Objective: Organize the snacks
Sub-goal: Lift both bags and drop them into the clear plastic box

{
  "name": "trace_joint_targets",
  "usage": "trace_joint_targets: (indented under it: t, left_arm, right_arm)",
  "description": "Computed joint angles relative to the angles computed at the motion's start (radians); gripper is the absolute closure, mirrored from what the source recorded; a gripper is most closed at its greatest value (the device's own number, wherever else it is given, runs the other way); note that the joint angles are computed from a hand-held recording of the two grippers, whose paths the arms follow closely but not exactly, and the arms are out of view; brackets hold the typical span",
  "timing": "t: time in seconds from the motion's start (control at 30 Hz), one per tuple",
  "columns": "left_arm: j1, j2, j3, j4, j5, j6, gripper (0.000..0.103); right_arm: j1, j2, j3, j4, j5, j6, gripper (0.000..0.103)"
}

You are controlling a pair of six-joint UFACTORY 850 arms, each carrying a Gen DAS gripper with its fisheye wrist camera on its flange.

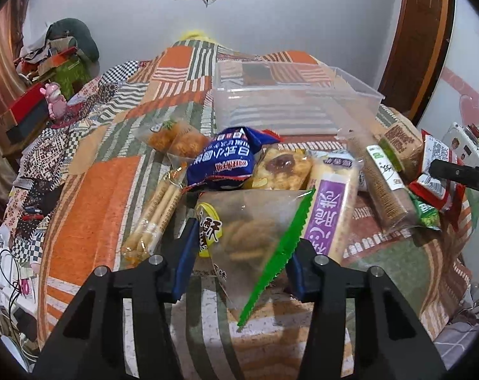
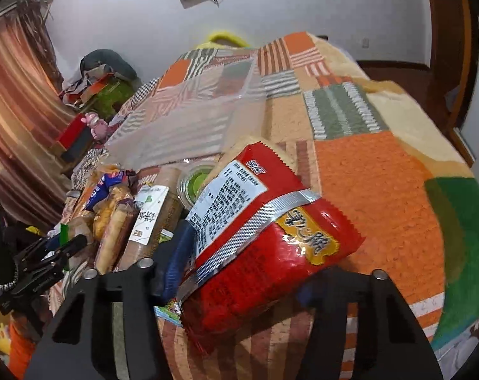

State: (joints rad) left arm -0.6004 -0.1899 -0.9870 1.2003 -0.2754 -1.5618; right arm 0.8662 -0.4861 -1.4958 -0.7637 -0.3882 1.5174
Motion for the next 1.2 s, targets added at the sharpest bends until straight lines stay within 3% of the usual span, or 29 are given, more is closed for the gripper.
trace_joint_targets:
  t: [0.1,0.13,0.17,0.67,1.2]
  left_arm:
    - [-0.01,0.02,0.009,0.055,-0.02,-0.051,0.054]
    - [-0.01,0.027,0.011,0.061,-0.015,-0.06,0.054]
    - [-0.011,0.033,0.012,0.072,-0.016,-0.073,0.055]
    - [-0.033,0.061,-0.055,0.267,-0.079,-0.24,0.058]
    - [0.019,-0.092,-0.28,0.318,-0.049,-0.233,0.058]
  right_arm:
    - [0.006,0.018,0.011,-0.06,-0.004,0.044,0.068]
    - [0.009,0.021,0.01,-0.082,-0.016,0.058,0.08]
    - [0.012,0.026,0.011,-0.099,-0.02,0.064,0.082]
    - [0.012,0.044,-0.026,-0.327,-0.027,0.205,0.084]
    - [-0.029,-0.082,-0.228,-0.432,-0.008,0.195,0.084]
